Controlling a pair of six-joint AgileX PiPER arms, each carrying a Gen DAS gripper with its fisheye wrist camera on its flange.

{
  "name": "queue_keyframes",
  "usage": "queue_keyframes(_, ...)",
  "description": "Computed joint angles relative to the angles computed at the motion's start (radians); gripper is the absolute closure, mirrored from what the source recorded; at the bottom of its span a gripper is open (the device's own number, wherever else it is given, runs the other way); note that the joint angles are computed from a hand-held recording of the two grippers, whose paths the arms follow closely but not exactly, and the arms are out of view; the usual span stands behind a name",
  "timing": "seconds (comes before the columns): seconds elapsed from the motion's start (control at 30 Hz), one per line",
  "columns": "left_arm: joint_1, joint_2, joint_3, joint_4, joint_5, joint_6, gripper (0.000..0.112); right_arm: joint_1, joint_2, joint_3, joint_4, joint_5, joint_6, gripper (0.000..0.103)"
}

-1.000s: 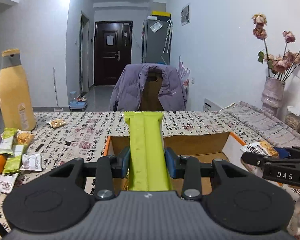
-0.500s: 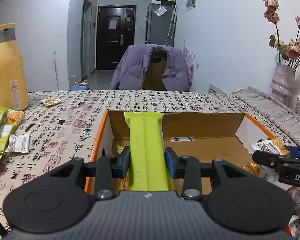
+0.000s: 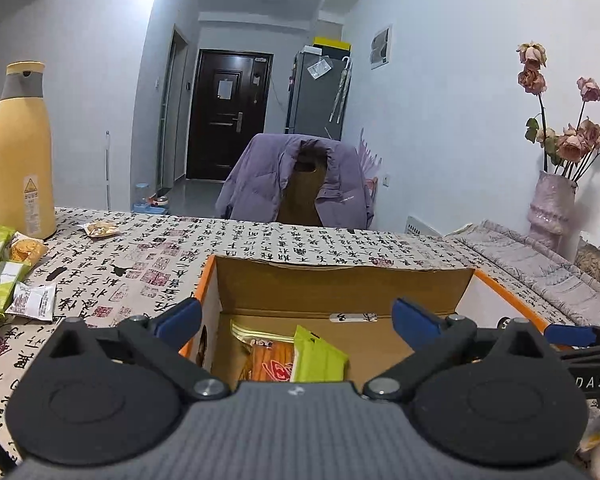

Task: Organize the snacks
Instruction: 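Withdraw both tools from the box toward the snack pile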

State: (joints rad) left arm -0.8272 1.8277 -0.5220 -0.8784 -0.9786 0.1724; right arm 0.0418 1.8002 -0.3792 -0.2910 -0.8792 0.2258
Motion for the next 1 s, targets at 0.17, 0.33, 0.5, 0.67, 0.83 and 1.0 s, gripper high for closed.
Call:
queue_keyframes(0.17, -0.018, -0.003, 0.012, -0.006, -0.036, -0.019, 0.009, -0.004, -0.004, 0.018, 0.003, -0.037, -0.011, 0.0)
queue_keyframes(0.33, -0.046, -0.049, 0.014, -0.06, -0.033, 0.028, 0.009, 0.008, -0.029, 0.038, 0.048, -0.056, -0.055, 0.0)
queue_keyframes(0.5, -0.095, -0.127, 0.027, -0.137, -0.024, 0.107, 0.009, 0.0, -0.121, 0.088, 0.044, -0.044, -0.057, 0.0)
queue_keyframes(0.67, -0.184, -0.185, 0.057, -0.243, -0.053, 0.172, 0.009, -0.019, -0.223, 0.164, 0.02, -0.036, -0.054, 0.0)
queue_keyframes(0.83, -0.31, -0.239, 0.101, -0.36, -0.112, 0.211, 0.009, -0.045, -0.33, 0.25, -0.016, -0.026, -0.044, 0.0)
queue_keyframes(1.0, -0.459, -0.281, 0.145, -0.489, -0.189, 0.228, 0.009, -0.056, -0.478, 0.344, -0.044, 0.016, -0.038, 0.0)
